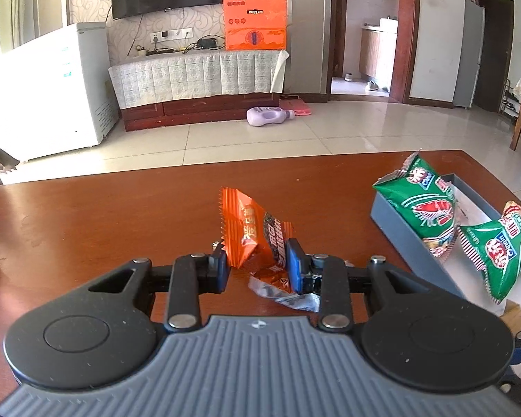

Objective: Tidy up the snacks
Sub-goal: 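Carry the orange bag with the left gripper while the right carries the red bar toward the box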

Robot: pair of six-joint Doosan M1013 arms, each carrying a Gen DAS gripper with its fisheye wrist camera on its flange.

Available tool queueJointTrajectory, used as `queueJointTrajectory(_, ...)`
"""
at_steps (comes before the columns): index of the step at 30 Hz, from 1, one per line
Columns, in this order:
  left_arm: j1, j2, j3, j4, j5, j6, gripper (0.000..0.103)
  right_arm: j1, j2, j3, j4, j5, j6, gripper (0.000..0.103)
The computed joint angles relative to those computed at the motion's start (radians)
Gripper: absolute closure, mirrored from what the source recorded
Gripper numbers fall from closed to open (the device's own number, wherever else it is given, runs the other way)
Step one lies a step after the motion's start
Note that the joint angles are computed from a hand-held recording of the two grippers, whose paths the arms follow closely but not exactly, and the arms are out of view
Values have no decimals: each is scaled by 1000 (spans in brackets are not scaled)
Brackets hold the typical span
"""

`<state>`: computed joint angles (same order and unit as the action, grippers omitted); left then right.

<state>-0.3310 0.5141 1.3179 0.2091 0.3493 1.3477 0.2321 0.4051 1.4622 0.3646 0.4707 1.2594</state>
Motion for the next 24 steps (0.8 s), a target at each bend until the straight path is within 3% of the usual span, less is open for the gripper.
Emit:
queueJointTrajectory(9, -36, 16, -23, 6, 3, -16, 65, -23, -39, 46, 14, -50, -2, 80)
queueJointTrajectory(24, -89, 55, -70, -32, 1, 8, 65, -51, -78, 100, -132, -92, 124, 80)
